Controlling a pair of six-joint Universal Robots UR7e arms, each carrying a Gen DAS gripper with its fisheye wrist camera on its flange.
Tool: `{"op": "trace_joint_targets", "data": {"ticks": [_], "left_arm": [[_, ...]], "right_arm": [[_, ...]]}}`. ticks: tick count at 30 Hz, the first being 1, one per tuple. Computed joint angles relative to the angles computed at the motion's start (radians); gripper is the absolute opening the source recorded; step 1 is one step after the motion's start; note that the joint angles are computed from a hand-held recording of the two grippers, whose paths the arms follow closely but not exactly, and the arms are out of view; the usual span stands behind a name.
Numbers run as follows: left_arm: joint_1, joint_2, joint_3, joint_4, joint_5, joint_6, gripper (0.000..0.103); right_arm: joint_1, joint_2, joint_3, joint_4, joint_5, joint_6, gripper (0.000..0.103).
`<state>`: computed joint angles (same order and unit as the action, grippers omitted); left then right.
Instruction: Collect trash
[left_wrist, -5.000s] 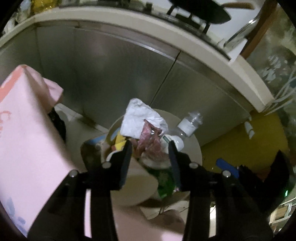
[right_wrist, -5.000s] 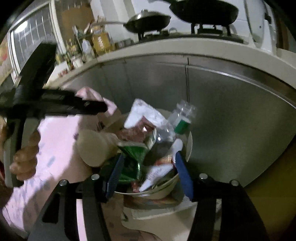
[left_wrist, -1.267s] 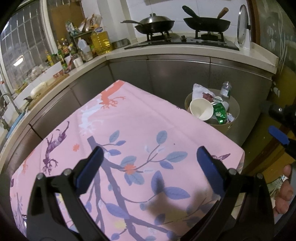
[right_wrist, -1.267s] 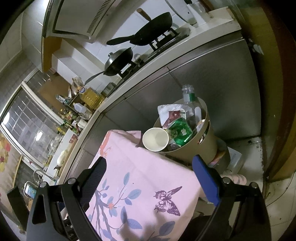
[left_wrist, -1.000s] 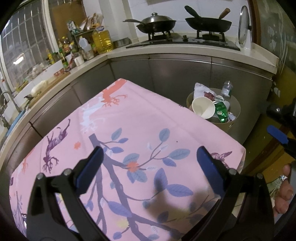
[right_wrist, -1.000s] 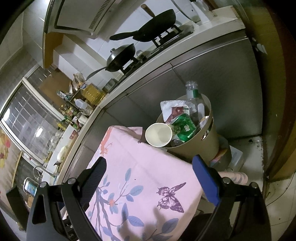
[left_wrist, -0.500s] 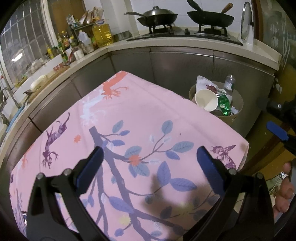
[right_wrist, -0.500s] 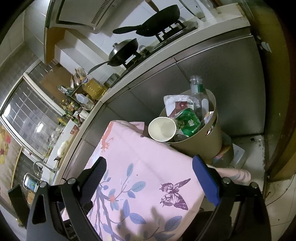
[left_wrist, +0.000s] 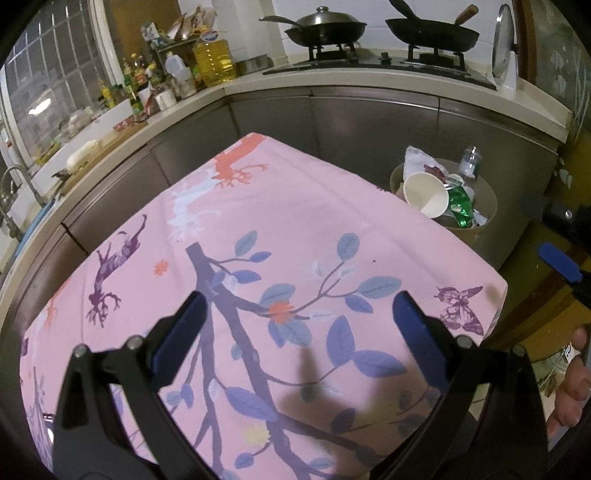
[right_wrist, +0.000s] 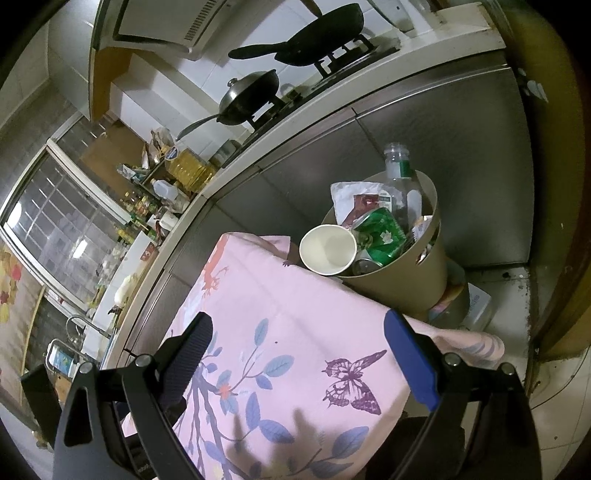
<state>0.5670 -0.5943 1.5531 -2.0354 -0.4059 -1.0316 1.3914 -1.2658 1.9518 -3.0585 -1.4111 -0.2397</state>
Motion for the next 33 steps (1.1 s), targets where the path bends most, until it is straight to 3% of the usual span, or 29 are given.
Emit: {"op": "trace_joint_targets", "data": {"ticks": [33], "left_arm": [[-0.02, -0.092, 0.124, -0.072, 0.042, -0.056, 0.097]], "right_arm": [[0.069, 0.005, 0.027, -0.036, -0.028, -0.09, 0.09]]}}
